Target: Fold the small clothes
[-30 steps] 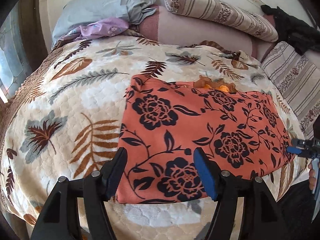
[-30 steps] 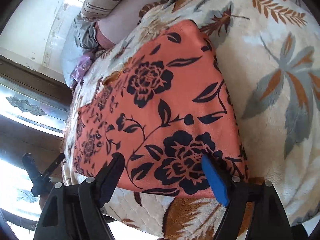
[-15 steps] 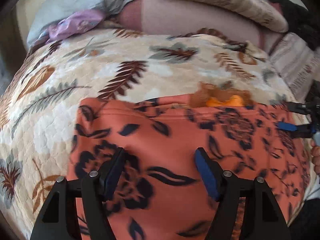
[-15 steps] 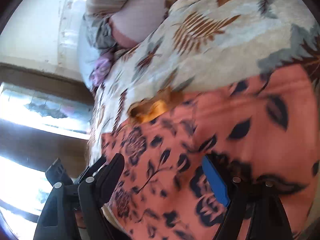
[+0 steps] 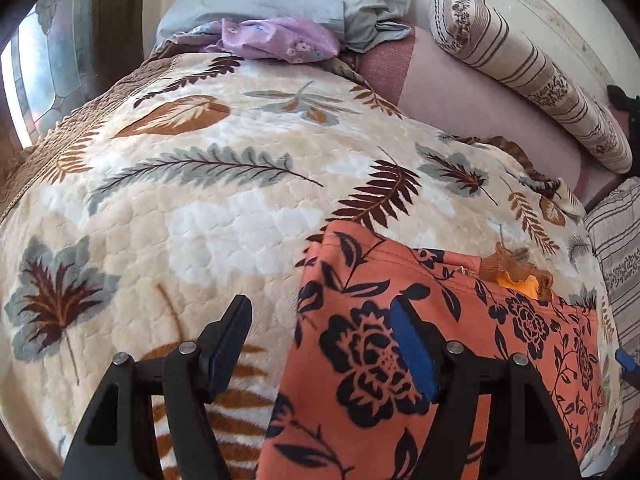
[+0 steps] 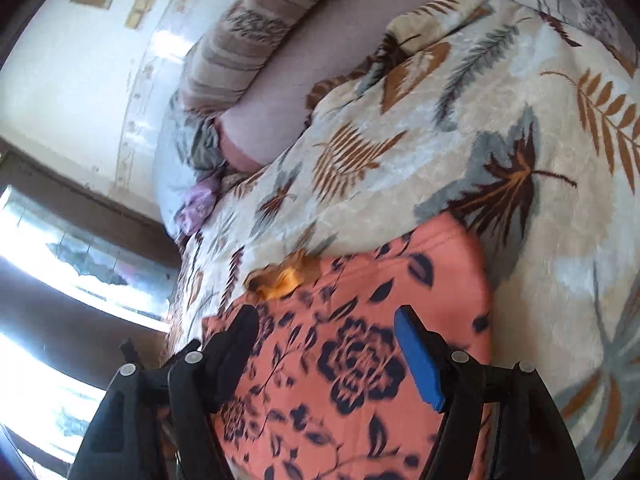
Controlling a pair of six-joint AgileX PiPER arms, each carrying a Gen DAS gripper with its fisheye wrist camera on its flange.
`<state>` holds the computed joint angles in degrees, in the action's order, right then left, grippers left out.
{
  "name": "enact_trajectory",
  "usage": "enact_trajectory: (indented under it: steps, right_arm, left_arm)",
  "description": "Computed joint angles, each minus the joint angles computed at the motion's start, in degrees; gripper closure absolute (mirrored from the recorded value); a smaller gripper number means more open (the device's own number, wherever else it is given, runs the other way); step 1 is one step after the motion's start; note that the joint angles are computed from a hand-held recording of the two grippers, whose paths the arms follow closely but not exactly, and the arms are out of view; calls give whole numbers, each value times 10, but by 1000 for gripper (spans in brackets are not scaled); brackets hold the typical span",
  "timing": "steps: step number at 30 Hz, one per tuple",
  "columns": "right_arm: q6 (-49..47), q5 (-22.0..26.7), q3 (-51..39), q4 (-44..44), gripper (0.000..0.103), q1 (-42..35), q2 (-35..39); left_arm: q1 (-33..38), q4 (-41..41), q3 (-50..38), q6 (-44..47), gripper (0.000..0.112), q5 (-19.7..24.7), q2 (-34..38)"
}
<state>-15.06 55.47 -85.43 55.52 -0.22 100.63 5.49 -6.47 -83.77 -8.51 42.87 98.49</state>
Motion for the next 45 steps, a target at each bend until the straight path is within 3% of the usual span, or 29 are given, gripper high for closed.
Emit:
enact_trajectory:
  steps: [4, 7, 9, 12, 17, 20, 22, 24, 26, 30, 36, 38, 40, 42, 45]
  right_arm:
    - [-58, 22, 146, 48, 23, 29, -106]
    - [-70, -7, 242, 47, 23, 42, -147]
    - [-27, -50, 290, 14, 23, 37, -146]
    - [-42, -61, 335, 69, 24, 0, -188]
    - [-80, -54, 372, 131, 23, -16, -266]
    - [-86, -75, 383, 131, 23, -9, -254]
    - [-60, -114, 397, 103, 23, -9, -228]
    - [-71, -94, 422, 142, 24, -45, -221]
    - [-61, -87, 414, 131, 23, -51, -247]
    - [-42, -63, 341, 114, 22, -7, -253]
    - [-127, -58, 254, 266, 22, 125, -130]
    - [-121, -92, 238, 240, 22, 162, -81]
    - [-109, -107, 247, 235, 24, 170, -37]
    - [-133, -106, 272, 274, 25, 157, -63]
    - [-112, -114, 282, 229, 24, 145, -123]
  left_arm:
    - [9, -30, 92, 48, 40, -18, -84]
    - [-30, 82, 132, -1, 39, 7, -93]
    - [-21, 72, 163, -3, 37, -6, -88]
    - [-5, 59, 161, -16, 38, 24, -129]
    - [-40, 68, 200, -11, 37, -1, -225]
    - [-76, 51, 212, 5, 36, -9, -233]
    - [-118, 104, 220, -31, 34, -10, -213]
    - [-158, 180, 215, -81, 34, 31, -162]
    - [-167, 210, 240, -104, 34, 7, -174]
    - [-172, 204, 228, -114, 34, 8, -202]
    - [-185, 178, 212, -107, 33, -18, -208]
    - [-186, 207, 209, -139, 32, 2, -166]
    - [-158, 167, 220, -110, 30, -4, -134]
    - [-163, 180, 232, -112, 30, -16, -158]
    - [-163, 177, 234, -110, 30, -21, -184]
